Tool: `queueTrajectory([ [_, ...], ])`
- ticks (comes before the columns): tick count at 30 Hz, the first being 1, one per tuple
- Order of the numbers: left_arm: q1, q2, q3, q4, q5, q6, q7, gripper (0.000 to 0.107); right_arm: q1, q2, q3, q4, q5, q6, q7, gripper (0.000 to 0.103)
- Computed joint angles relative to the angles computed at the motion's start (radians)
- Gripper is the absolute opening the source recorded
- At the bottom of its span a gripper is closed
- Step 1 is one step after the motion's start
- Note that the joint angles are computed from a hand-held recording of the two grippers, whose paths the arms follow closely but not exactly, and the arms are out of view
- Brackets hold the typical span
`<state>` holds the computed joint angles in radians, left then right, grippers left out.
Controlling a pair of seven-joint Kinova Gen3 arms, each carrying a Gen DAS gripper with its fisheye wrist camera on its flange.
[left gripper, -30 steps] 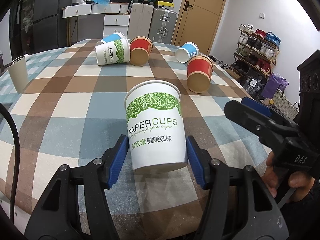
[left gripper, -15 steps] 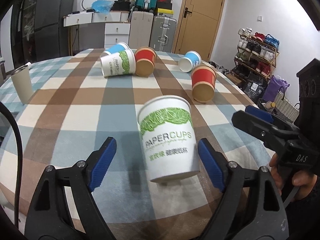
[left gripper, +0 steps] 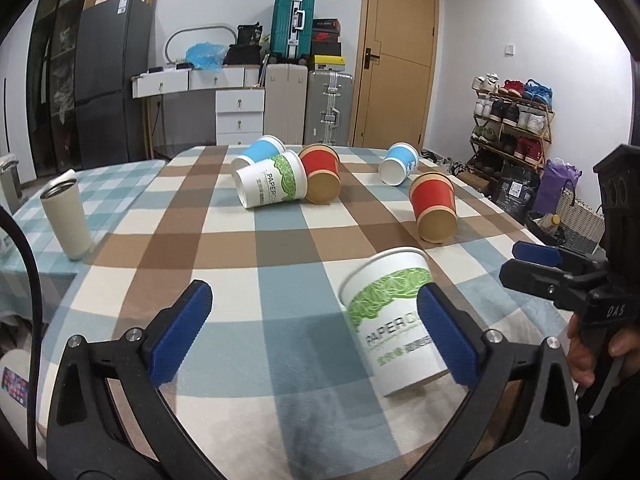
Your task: Flip cup upright
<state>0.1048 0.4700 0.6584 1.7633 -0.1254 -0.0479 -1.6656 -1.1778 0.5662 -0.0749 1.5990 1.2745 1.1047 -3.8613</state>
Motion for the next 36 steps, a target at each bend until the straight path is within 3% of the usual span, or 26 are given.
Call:
queueTrajectory([
  [4,-0.015,0.014,-0.001,0.005,-0.018,-0.019,-0.005,0.102,0.020,0.012,-0.005,-0.067,-0.066,-0.006,0.103,0.103],
  [8,-0.079,0.042,0.065,0.009,-0.049,-0.029,0.002,0.102,0.028,0.021,0.009,-0.122,-0.115,-0.037,0.179,0.103],
  [11,-0.091,0.050,0.072,0.017,-0.062,-0.053,0.016,0.102,0.038,0.023,0.025,-0.147,-0.149,-0.075,0.207,0.103],
  [25,-0.113,0.077,0.086,0.009,-0.118,-0.054,0.056,0.102,0.158,-0.011,0.073,-0.150,-0.386,-0.379,0.300,0.102],
  [31,-0.098,0.070,0.071,0.017,-0.134,-0.066,0.069,0.102,0.222,-0.017,0.076,-0.142,-0.537,-0.499,0.397,0.087],
  [33,-0.099,0.071,0.072,0.017,-0.140,-0.066,0.075,0.102,0.231,-0.018,0.083,-0.138,-0.579,-0.525,0.423,0.074],
  [36,-0.100,0.071,0.073,0.016,-0.147,-0.065,0.081,0.102,0.222,-0.028,0.113,-0.121,-0.616,-0.568,0.445,0.073],
])
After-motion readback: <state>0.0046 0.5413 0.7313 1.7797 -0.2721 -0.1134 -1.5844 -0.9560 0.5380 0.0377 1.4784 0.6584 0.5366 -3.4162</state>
